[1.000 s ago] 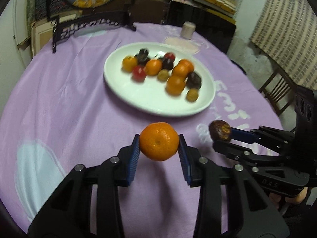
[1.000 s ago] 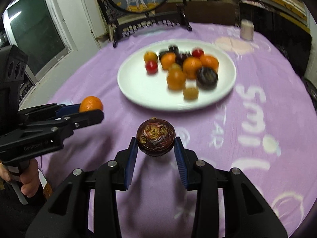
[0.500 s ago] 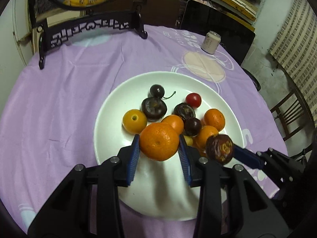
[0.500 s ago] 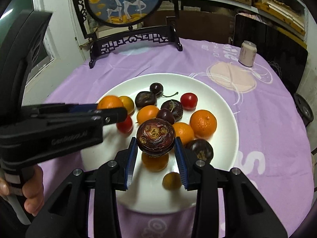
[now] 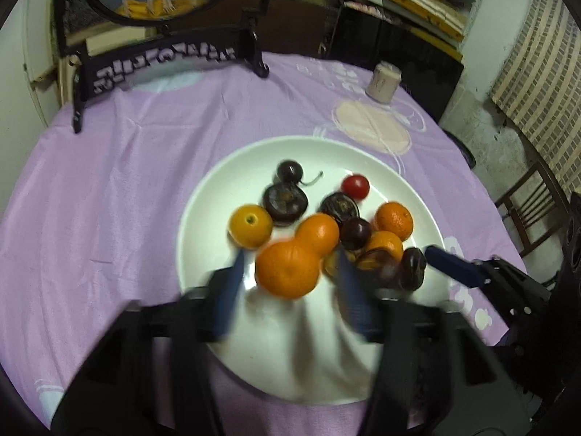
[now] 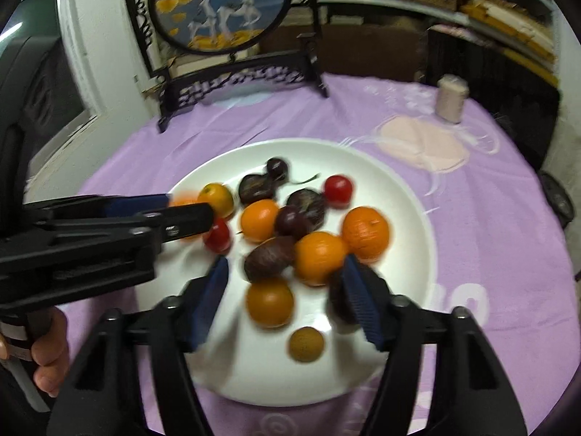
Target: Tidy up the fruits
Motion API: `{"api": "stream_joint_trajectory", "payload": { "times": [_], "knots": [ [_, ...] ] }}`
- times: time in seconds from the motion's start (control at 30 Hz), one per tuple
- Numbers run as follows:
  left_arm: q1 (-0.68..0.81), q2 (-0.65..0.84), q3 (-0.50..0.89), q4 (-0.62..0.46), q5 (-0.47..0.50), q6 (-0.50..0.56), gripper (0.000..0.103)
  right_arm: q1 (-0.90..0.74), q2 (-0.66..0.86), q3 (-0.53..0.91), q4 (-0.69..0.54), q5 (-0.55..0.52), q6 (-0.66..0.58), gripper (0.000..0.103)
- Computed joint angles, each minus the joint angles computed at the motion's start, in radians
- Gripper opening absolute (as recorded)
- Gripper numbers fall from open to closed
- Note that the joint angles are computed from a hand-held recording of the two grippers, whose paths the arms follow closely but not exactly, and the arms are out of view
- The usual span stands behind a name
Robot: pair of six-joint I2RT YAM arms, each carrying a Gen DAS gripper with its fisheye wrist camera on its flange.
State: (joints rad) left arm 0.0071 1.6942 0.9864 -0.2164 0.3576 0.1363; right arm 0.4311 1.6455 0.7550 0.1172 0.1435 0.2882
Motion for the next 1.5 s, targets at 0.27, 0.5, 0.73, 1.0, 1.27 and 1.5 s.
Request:
{"api": "stream_joint_trajectory", "payload": {
  "times": [0.27,0.5,0.73,1.0,1.27,1.5],
  "knots": [
    [0.041,-0.205,-0.201,0.068,0.015,0.025,0.091,0.023,-0.156,-0.13,-0.044,-0.006,0.046,0.079],
    [0.096,-0.623,-0.48,0.004,0.007,0.076,0.1,0.19,-0.44,-0.318,-0.172,0.158,0.176,0.096],
    [0.14,-0.917,-0.554,-0.21,0.033,0.109,0.1,0.363,-0.535,-0.338,-0.35,0.31,0.331,0.101],
    [0.146,-1.045,-0.594,-0.301,0.023,0.126,0.101,0.406,-0.554,-0.344,-0.402,0.342,0.399,0.101],
    [0.181,-1.035,-0.589,-0.307,0.041,0.138,0.101,0.417,-0.563,-0.342,-0.415,0.348,0.41,0.101],
    [0.163,-1.009,-0.584,-0.295,0.023,0.126,0.101,0.412,-0.565,-0.343,-0.409,0.335,0.408,0.101]
  ]
}}
